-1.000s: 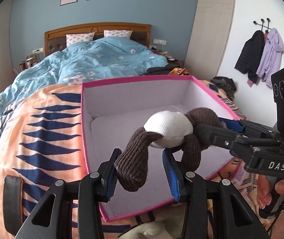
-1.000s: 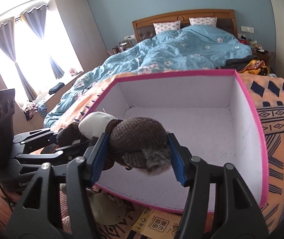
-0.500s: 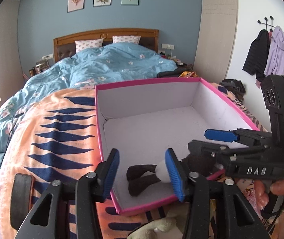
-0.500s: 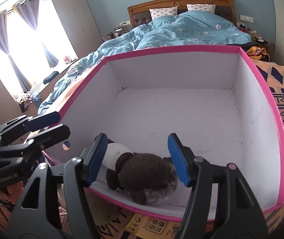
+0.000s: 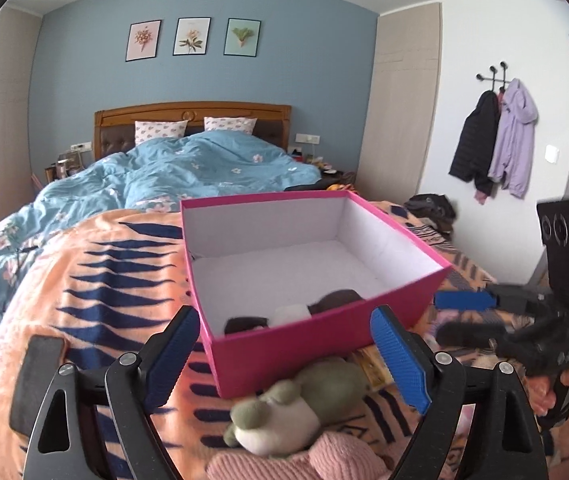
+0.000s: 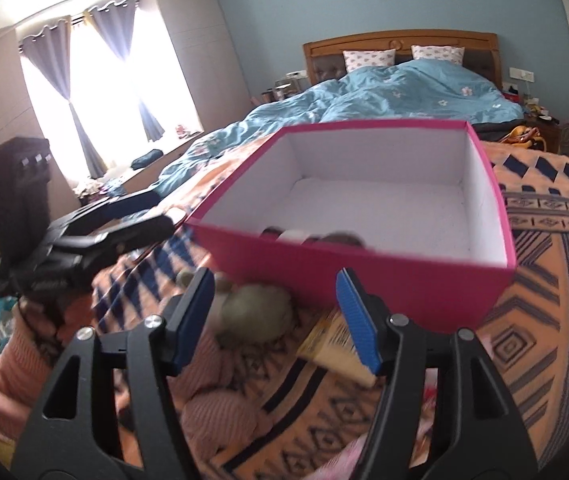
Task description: Organize objects
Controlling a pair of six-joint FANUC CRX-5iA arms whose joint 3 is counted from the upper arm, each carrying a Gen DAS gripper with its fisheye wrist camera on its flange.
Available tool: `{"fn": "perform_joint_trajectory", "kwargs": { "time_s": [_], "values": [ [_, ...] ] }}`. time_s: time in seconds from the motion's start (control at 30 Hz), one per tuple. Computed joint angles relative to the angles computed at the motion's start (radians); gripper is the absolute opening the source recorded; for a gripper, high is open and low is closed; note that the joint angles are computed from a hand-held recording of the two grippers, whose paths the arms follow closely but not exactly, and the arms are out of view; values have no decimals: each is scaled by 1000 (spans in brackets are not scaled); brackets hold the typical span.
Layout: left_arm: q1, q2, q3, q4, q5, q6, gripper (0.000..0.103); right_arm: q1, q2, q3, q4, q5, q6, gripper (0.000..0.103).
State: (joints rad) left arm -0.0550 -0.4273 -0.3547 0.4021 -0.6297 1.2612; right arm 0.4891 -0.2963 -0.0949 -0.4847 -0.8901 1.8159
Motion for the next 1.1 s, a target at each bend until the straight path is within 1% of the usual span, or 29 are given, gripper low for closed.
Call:
{"fn": "perform_joint_trajectory", "kwargs": {
  "time_s": [0.07, 0.1, 0.13, 0.23, 0.37, 0.47, 0.57, 0.63, 0.67, 0.93, 0.97, 1.0, 1.03, 1.1],
  "values": [
    [5, -23, -33, 35, -5, -29, 89, -22, -34, -29, -54, -35, 35, 66],
    [8, -34, -52, 52, -11, -48, 89, -40, -39, -32, -91, -68, 60, 66],
    [7, -40, -61, 49, -16, -46, 90, -48, -49, -45, -110, -86, 73, 66],
    [18, -54, -92, 62, -41, -54, 90, -41, -66, -83, -107, -106, 62, 66],
    [20, -53, -107, 30, -81, -16, 90, -36, -66, -119, -127, -134, 46, 66],
    [19, -54, -115, 20, -105, -19, 90, -22, -61, -137, -123, -140, 29, 66],
    [10, -56, -114, -18, -128, 4, 90, -14, -67, -151, -133, -145, 28, 66],
    [12, -55, -117, -18, -139, 0, 90, 0, -70, -161, -122, -133, 10, 67],
    [14, -60, -124, -13, -137, -3, 90, 11, -72, -169, -109, -121, -6, 69],
    [40, -71, -160, 69, -141, -75, 90, 45, -47, -176, -88, -88, -47, 69],
    [42, -69, -162, 79, -143, -80, 90, 44, -46, -175, -91, -86, -45, 67],
    [48, -68, -166, 96, -147, -93, 90, 35, -45, -173, -102, -86, -38, 59],
    [52, -67, -169, 109, -151, -102, 90, 18, -44, -168, -118, -88, -27, 56],
    [56, -61, -172, 128, -165, -117, 90, -19, -33, -151, -147, -104, -8, 55]
  ]
}}
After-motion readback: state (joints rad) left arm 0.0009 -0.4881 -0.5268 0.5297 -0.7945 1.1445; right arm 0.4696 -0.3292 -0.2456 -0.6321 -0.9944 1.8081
